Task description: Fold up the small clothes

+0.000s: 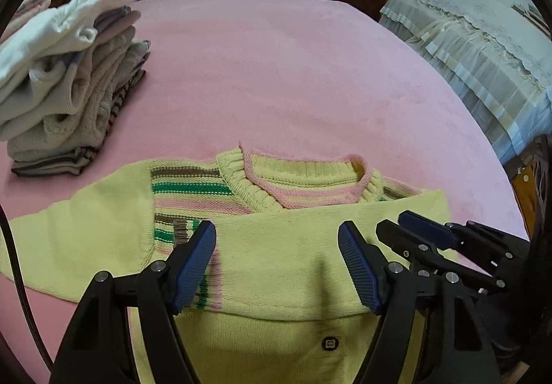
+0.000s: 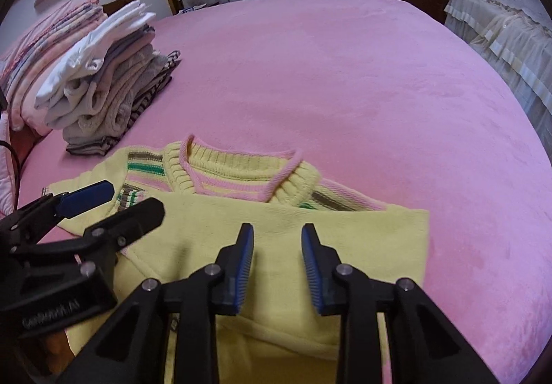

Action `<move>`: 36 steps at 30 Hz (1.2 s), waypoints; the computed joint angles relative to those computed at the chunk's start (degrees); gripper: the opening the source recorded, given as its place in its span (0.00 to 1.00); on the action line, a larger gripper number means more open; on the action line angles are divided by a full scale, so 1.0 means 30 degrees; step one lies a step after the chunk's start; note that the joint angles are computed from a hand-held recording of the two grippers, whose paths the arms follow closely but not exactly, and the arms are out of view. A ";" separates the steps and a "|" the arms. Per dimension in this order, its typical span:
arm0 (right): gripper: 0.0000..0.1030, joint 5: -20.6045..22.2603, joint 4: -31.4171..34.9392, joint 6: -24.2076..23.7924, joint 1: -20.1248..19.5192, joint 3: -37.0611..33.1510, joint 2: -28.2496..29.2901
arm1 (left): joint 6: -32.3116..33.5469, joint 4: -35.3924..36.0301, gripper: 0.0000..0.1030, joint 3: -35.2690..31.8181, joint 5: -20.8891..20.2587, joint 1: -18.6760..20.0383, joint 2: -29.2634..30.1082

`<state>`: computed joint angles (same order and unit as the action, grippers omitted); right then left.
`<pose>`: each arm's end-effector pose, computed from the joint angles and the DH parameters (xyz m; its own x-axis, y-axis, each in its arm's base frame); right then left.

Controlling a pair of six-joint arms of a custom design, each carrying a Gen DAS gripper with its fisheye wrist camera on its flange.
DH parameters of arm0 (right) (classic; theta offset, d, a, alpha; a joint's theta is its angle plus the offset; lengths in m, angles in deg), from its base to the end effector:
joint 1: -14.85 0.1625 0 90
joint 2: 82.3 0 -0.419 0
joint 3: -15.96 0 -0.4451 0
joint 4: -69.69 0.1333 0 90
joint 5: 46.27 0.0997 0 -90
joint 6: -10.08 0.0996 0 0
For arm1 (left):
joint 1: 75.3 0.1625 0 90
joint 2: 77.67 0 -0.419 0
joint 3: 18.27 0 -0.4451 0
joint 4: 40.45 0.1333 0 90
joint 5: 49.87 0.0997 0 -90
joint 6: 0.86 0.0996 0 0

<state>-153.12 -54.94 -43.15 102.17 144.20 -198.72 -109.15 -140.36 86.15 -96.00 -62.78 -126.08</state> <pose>0.0866 -0.3826 0.3973 -0.6037 -0.6436 0.4705 -0.7358 0.6770 -0.0180 -0.4876 -0.3155 -0.0148 -0.7467 -0.3976 -0.5333 0.1020 0.7238 -0.6824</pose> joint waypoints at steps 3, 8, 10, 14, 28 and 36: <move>0.20 -0.0401 -0.0189 0.0108 -0.0086 0.0216 0.0351 | 0.0452 -0.1349 0.69 0.0705 -0.0560 0.0363 -0.0226; 0.19 -0.0723 -0.1180 -0.0465 -0.0339 0.0692 0.0411 | 0.0634 -0.1459 0.69 0.0969 -0.1241 0.0795 -0.0021; 0.19 -0.1163 -0.2525 -0.0931 -0.0286 0.0962 0.0473 | 0.0307 -0.0441 0.69 0.0761 -0.1119 0.0730 0.0100; 0.19 -0.1637 -0.4381 -0.1419 -0.0985 0.0503 0.0986 | -0.0562 0.0679 0.69 0.1035 -0.1092 0.0637 -0.0298; 0.00 -0.0852 -0.3991 -0.0369 -0.2957 -0.1151 0.1548 | -0.1232 0.0770 0.69 0.1849 -0.1397 0.0435 -0.0773; 0.00 -0.1198 -0.4974 -0.0569 -0.3009 -0.0651 0.1670 | -0.1074 0.0764 0.70 0.1693 -0.1435 0.0474 -0.0353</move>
<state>-156.71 -69.86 -44.85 93.14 142.25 -193.71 -112.37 -138.07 91.23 -100.30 -61.36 -127.14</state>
